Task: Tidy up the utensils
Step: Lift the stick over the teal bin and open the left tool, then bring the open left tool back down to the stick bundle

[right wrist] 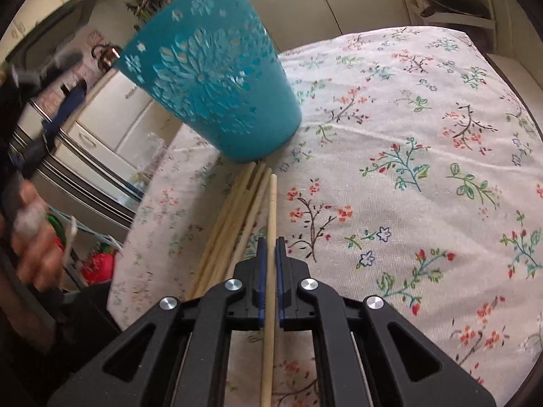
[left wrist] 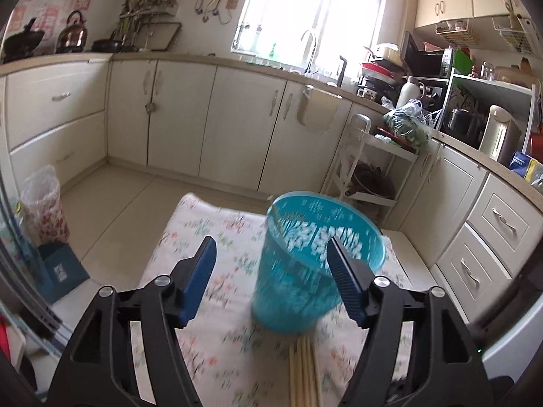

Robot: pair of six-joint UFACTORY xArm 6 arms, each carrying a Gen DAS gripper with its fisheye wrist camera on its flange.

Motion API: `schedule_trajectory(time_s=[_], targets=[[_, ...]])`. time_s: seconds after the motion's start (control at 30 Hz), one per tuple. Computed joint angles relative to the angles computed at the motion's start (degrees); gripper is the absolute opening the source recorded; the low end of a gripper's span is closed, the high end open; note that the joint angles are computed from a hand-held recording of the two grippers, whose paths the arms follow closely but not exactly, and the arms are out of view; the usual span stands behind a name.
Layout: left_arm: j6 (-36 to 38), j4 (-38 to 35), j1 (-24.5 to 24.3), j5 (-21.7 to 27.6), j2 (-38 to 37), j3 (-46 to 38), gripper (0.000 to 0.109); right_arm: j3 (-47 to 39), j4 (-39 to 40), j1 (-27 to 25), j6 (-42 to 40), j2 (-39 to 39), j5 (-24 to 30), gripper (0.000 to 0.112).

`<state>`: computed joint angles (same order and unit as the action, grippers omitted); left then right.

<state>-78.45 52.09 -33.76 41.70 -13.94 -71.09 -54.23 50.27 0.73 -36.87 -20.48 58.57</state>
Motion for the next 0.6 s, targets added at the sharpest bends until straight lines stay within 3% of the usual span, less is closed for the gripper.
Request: schedule_trajectory(time_s=[0.2,0.33,0.47,0.6], targets=[[-0.77,-2.76,-1.24,1.21,-8.15,8.87,0.071,-2.32,14.59,-6.11,-2.61,-5.01,4.78,0.006],[-2.45,-3.65,-1.78,1.49,-11.36,12.54,0.073,-7.18,22.69,-3.53,-6.25,-4.40,-0.56,0.006],[-4.22,-5.17,-2.19,1.36,-12.80,14.76,0.074,-14.76,31.28,3.95,-12.82,0.47,-13.31,0.006],[-6.28,-4.03,-4.10,2.42,-12.92,15.27,0.075,-23.63,36.64,14.87,-23.16,9.61,-33.21,0.006]])
